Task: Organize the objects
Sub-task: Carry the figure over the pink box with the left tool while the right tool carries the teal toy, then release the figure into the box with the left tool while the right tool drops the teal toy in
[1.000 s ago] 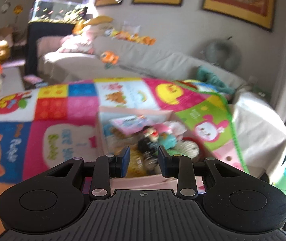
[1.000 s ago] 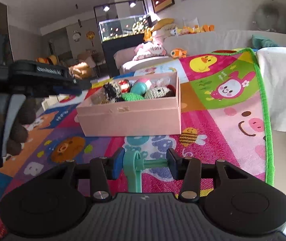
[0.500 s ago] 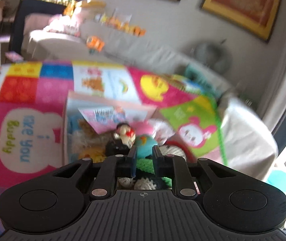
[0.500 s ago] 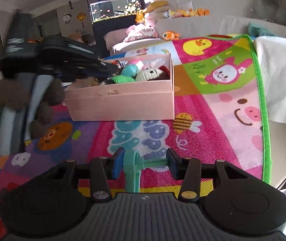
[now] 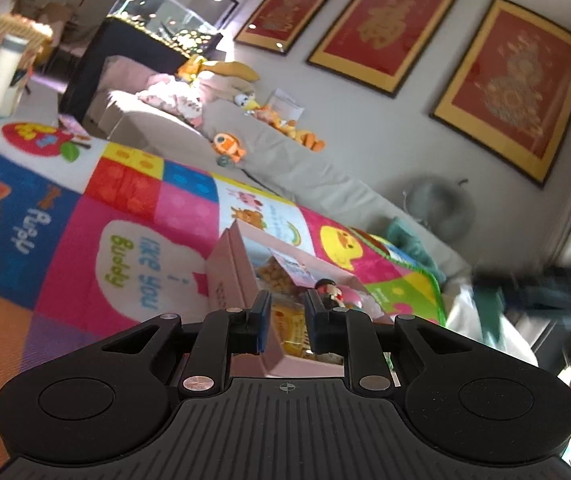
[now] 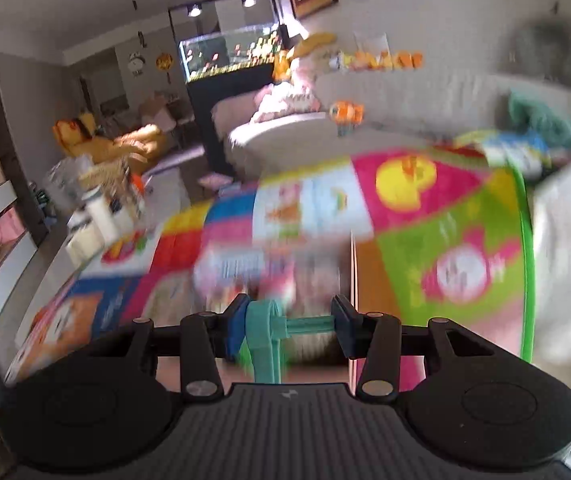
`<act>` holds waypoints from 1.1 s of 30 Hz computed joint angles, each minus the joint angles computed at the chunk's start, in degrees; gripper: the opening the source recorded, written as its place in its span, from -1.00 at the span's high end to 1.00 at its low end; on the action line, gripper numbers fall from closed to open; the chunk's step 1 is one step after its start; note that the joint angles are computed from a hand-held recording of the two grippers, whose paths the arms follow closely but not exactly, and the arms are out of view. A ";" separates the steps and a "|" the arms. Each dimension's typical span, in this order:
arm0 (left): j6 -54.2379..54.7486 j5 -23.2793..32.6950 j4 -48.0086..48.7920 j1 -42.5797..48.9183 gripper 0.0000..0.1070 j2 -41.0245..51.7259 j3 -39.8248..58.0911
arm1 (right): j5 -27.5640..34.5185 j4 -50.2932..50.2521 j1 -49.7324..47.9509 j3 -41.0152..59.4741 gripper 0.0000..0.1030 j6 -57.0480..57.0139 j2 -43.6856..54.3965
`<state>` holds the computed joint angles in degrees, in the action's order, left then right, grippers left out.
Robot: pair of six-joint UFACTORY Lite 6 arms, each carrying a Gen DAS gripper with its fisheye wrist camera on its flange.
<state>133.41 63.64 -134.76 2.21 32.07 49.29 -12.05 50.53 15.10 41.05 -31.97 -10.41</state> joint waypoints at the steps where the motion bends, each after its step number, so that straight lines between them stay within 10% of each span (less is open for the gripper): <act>1: -0.38 0.30 0.45 0.67 0.62 0.70 0.35 | -0.33 5.30 -0.13 5.43 0.14 -5.45 4.28; 6: -2.76 -0.36 1.49 2.89 0.62 2.28 1.81 | -9.84 16.23 1.04 26.85 0.05 -17.62 24.30; 9: -4.13 -0.29 2.14 3.90 0.62 3.01 2.61 | -2.40 20.04 -2.39 29.91 -0.09 -17.99 27.78; 18: -4.86 -4.20 3.80 1.56 0.62 0.30 2.88 | -6.88 -9.98 -6.29 2.22 -0.42 8.71 11.18; 24: -2.67 -26.42 2.69 -7.02 0.62 -5.90 8.31 | -10.97 -22.62 -4.04 -12.49 -0.42 14.69 6.45; 28: -14.26 -47.12 15.55 -13.51 0.12 -0.87 20.97 | -20.49 -18.21 2.96 -15.16 -0.31 8.76 13.17; 33: -28.50 -52.84 25.35 -12.34 -0.56 2.49 25.82 | -25.69 -20.25 5.67 -11.93 -0.16 11.84 19.65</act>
<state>104.91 10.80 -109.40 -10.13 34.56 75.11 -37.75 30.27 20.78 29.12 -20.13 9.24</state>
